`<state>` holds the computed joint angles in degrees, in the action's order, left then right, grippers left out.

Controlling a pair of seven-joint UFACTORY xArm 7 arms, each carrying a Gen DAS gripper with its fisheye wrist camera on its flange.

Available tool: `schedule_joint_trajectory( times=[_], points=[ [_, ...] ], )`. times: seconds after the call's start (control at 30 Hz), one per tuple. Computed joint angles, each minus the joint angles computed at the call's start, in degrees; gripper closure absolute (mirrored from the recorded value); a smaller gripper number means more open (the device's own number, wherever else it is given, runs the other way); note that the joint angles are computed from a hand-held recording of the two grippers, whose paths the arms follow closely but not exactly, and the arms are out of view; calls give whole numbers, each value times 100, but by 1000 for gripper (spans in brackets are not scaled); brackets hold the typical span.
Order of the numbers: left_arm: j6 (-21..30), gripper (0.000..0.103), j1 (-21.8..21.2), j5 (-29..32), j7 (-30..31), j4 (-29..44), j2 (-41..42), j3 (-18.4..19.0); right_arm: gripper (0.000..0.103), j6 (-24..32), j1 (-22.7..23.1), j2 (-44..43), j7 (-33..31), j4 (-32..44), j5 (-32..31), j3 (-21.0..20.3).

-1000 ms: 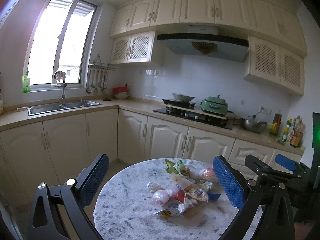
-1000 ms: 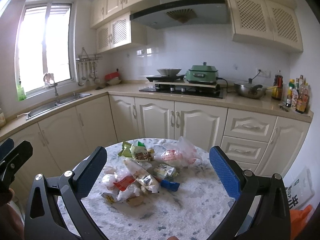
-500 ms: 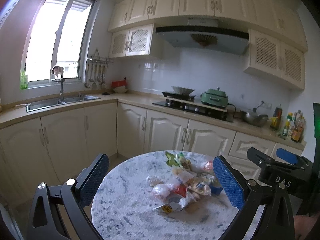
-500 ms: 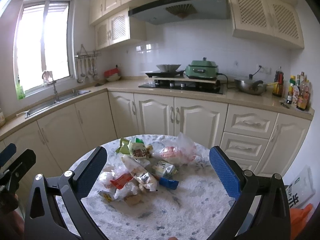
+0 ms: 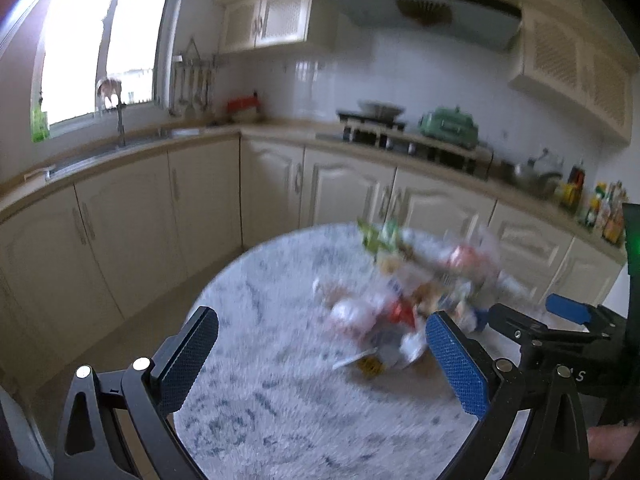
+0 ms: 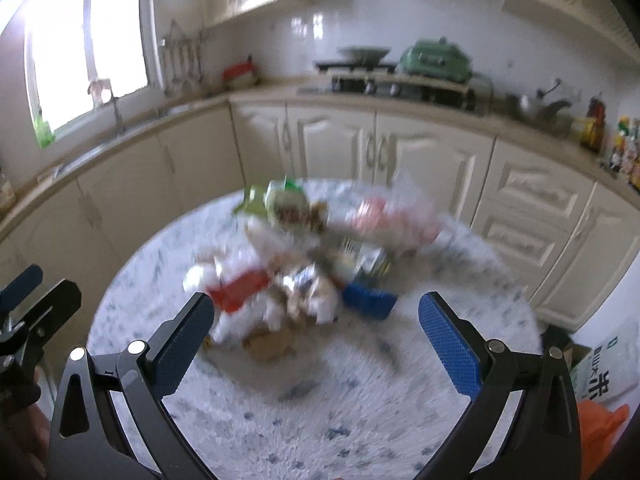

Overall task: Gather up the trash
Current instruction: 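Grasp the white paper strip with the left tool while the right tool grasps the brown lump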

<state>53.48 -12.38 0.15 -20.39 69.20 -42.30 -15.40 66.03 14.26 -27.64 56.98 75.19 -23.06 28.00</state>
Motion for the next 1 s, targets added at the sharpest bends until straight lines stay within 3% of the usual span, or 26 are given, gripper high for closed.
schedule_joint_trajectory(
  times=[0.43,0.6,0.67,0.73,1.0],
  points=[
    [297,1,-246,-154,407,-12,797,241,18,-782,554,402,-560,-758,907,-674],
    [281,1,-302,-129,551,120,1126,232,34,-888,626,652,-839,-656,815,-678],
    [177,1,-341,-118,601,0,1117,227,52,-1090,688,599,-933,-747,942,-779],
    [98,1,-363,-85,628,56,1270,180,59,-1111,696,550,-1007,-791,970,-791],
    [120,1,-524,106,811,443,1874,61,59,-1208,621,-223,-932,-1417,1354,-892]
  ],
)
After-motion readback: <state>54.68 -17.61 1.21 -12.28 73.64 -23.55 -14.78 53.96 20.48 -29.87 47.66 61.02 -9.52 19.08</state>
